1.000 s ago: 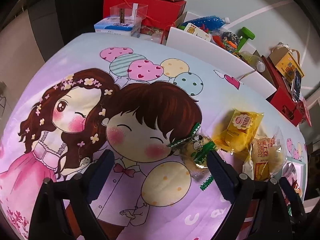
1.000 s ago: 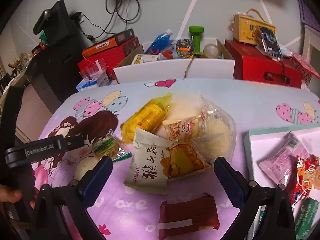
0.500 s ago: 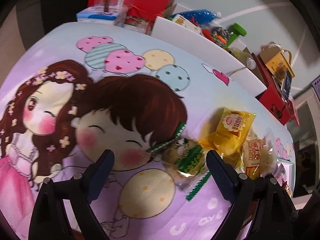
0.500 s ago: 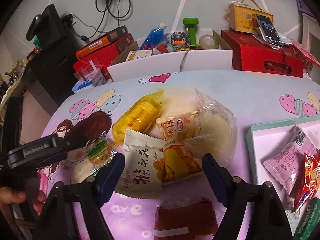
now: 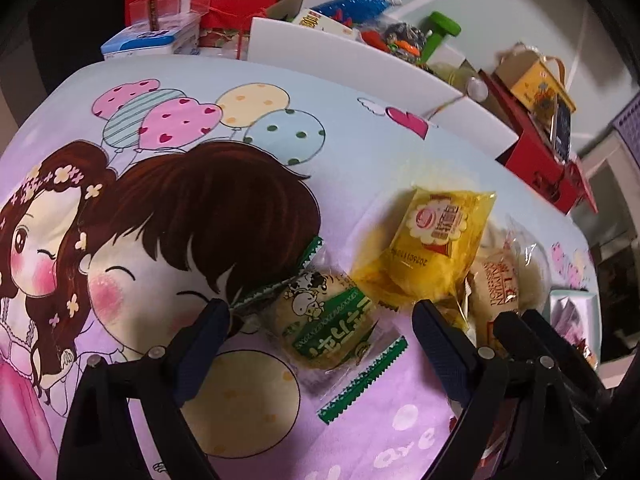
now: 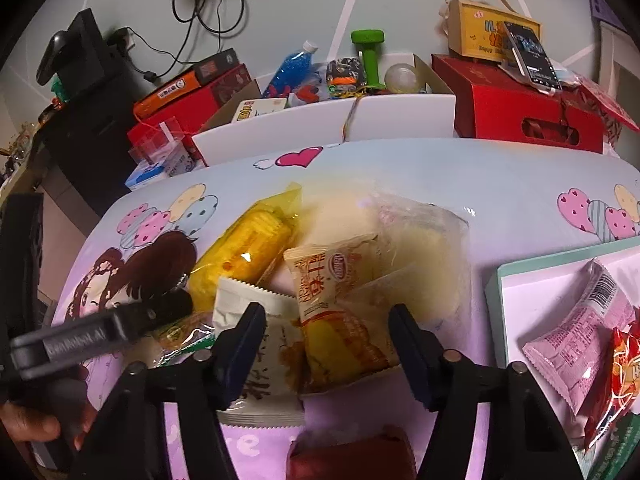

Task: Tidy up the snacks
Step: 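Grasp the green biscuit pack with the left tool while the right tool grasps the clear bun bag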

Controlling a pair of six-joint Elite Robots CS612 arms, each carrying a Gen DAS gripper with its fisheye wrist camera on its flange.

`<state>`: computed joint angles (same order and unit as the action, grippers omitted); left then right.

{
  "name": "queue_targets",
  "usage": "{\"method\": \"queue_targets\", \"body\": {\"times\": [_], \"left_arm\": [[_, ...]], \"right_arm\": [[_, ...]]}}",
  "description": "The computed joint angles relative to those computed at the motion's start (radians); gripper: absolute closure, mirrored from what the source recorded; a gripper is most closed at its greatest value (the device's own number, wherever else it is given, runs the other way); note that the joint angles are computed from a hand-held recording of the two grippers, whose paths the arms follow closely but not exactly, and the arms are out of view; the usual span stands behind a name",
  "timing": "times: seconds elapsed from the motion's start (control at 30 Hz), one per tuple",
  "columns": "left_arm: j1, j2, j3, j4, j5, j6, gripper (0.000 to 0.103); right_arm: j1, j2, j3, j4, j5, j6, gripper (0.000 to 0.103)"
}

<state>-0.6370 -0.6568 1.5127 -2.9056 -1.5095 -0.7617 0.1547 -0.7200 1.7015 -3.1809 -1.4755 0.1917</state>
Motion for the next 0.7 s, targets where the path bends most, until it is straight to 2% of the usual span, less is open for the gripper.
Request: {"method": "queue_targets", "body": {"times": [0.13, 0.43, 0.57, 0.7], "left_arm": [[-0.003, 0.003, -0.007, 0.011, 0.01, 0.007, 0.01], [0.006, -0.003, 0.012, 0.011, 0.03, -0.044, 0.01], [0.003, -0.004, 0.008, 0.034, 0.04, -0.031, 0.011], [0.0, 0.0, -0.006, 0.039, 0.036, -0.013, 0.029]], "right_arm": [[0.0, 0.007, -0.008, 0.014, -0.001, -0.005, 0.038], [-0.014, -0.009, 0.009, -0.018, 0.019, 0.028, 0.038], [-0.015, -0.026, 0.018, -0.053, -0.008, 0.027, 0.038], [-0.023, -0.023, -0.002, -0.038, -0.041, 0.036, 0.038]]}}
